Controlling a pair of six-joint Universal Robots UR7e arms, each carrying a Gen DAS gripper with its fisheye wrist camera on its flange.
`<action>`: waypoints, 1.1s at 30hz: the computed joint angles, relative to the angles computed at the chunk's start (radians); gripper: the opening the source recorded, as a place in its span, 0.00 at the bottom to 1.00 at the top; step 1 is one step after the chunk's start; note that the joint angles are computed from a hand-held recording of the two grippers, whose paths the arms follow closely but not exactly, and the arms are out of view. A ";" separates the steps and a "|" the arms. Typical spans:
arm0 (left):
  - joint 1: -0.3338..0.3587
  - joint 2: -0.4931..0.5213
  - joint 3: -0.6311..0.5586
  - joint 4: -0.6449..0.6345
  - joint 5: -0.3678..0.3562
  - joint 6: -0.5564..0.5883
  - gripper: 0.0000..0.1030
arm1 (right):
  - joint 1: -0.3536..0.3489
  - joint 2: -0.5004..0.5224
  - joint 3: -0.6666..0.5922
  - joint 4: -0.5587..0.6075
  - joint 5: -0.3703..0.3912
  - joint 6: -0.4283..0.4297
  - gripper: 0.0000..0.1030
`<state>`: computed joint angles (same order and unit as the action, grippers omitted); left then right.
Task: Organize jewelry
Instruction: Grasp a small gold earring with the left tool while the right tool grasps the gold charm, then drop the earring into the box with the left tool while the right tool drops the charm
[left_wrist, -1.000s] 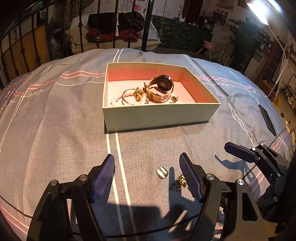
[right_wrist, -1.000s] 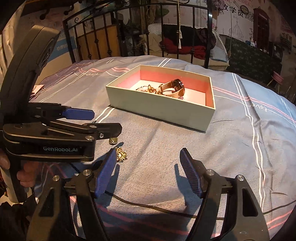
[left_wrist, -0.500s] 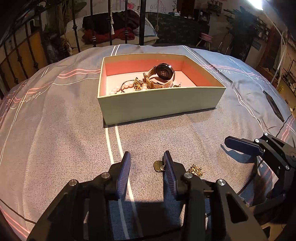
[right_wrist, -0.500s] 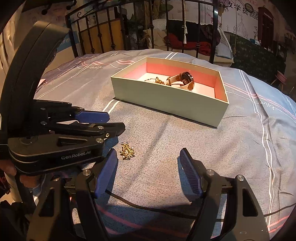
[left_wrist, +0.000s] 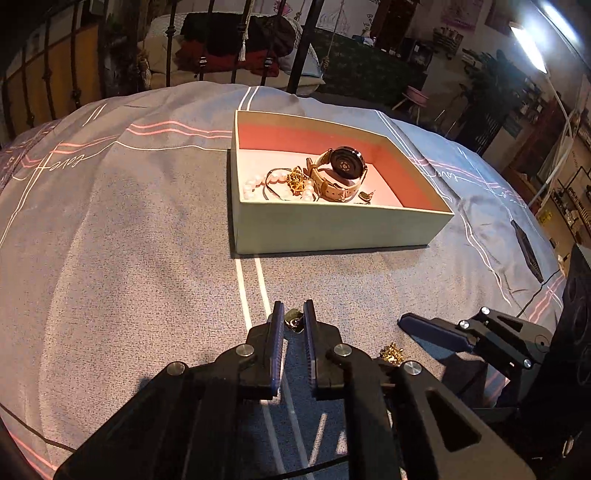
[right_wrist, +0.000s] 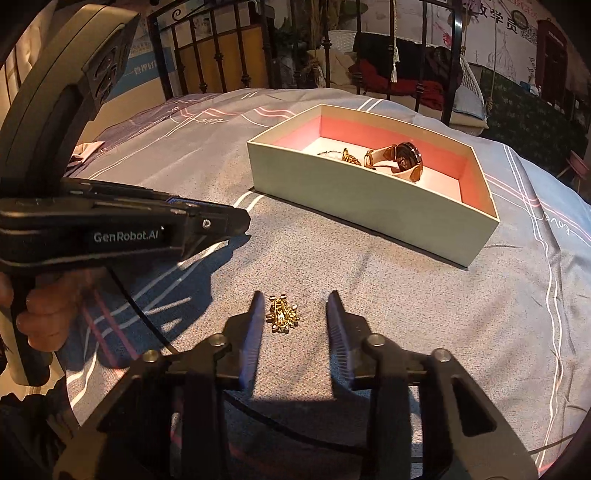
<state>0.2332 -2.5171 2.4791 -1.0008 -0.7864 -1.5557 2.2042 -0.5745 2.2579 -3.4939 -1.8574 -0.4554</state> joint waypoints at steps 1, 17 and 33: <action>-0.006 -0.003 -0.005 0.008 0.003 -0.009 0.10 | 0.001 0.000 0.001 -0.002 -0.001 -0.003 0.20; 0.014 0.065 -0.017 -0.085 0.031 0.050 0.10 | -0.007 -0.025 0.011 -0.034 -0.004 0.015 0.18; 0.174 0.254 -0.030 -0.450 0.137 0.361 0.10 | -0.011 -0.053 -0.074 -0.043 -0.032 -0.006 0.18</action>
<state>0.4076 -2.2627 2.4487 -1.4508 -0.6497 -1.1948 2.1935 -0.6277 2.1844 -3.5374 -1.8891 -0.4609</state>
